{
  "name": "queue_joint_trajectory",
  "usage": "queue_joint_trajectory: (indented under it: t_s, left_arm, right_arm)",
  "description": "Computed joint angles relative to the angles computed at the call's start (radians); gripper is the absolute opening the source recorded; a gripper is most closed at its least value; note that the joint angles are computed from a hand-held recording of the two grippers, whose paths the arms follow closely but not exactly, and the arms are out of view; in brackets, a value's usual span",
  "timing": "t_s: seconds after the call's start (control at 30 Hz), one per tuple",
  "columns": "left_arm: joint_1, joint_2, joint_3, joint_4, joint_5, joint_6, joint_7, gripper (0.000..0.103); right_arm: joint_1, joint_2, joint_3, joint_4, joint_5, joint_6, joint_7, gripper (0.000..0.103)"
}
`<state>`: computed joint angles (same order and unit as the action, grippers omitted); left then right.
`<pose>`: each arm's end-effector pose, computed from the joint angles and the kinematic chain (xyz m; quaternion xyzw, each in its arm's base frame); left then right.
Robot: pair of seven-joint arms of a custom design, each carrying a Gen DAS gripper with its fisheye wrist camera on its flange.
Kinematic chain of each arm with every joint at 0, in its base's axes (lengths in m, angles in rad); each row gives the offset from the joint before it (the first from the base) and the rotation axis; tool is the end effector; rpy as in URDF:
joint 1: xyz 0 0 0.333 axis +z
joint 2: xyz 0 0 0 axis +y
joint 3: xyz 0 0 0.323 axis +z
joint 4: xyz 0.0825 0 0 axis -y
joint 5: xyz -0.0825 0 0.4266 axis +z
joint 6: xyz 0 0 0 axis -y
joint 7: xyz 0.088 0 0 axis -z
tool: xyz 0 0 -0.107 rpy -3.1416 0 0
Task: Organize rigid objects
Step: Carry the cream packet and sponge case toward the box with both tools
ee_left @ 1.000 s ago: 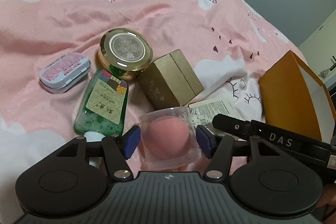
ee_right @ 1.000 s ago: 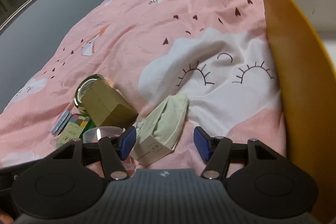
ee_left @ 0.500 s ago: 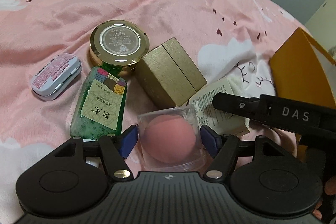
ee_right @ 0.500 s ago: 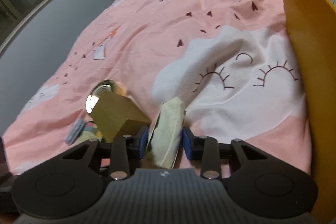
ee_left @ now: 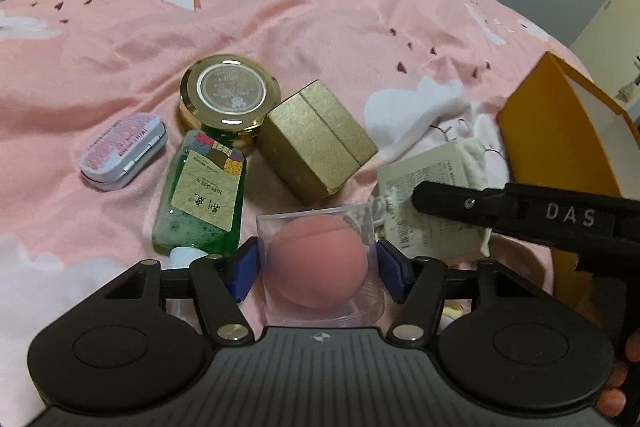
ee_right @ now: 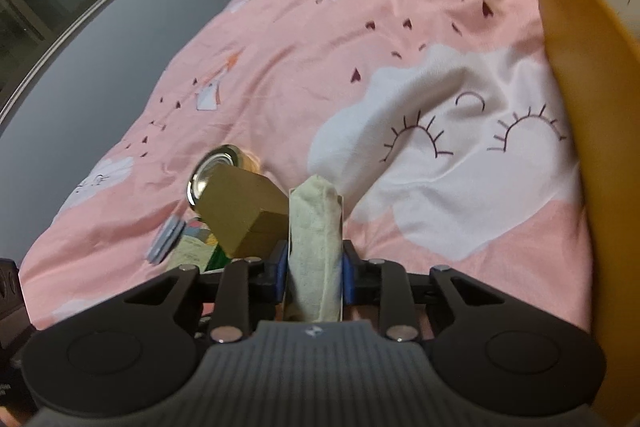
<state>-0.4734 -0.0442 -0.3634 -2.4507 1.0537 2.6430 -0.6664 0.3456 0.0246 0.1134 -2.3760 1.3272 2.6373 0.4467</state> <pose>0.3294 -0.3981 0.3041 -0.8182 0.4826 -0.2740 0.1504 0.4911 0.2154 0.2985 -0.7848 0.4957 0.0746 0.3644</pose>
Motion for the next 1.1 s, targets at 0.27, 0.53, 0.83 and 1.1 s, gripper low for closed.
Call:
queue_joint_trajectory:
  t_s: [0.27,0.53,0.83,1.1]
  left_arm:
    - [-0.030,-0.074,-0.039,0.012,-0.030,-0.090,0.037,0.071]
    - [-0.057,-0.063,-0.071,0.121,0.007,-0.196,0.091,0.071]
    - [-0.094,0.090,-0.045,0.352,0.180,-0.179,0.198,0.071]
    - [-0.149,0.308,0.033,0.595,0.205,-0.088,0.377,0.071]
  right_arm:
    - [0.002,-0.151,-0.030,-0.089,0.053,-0.013,-0.065,0.025]
    - [0.003,-0.332,-0.092,-0.175,0.094,-0.021,-0.146,0.025]
    - [-0.066,-0.453,-0.168,-0.188,0.017,0.002,-0.154,0.025]
    - [-0.151,-0.361,-0.183,-0.109,-0.198,0.061,0.007,0.025]
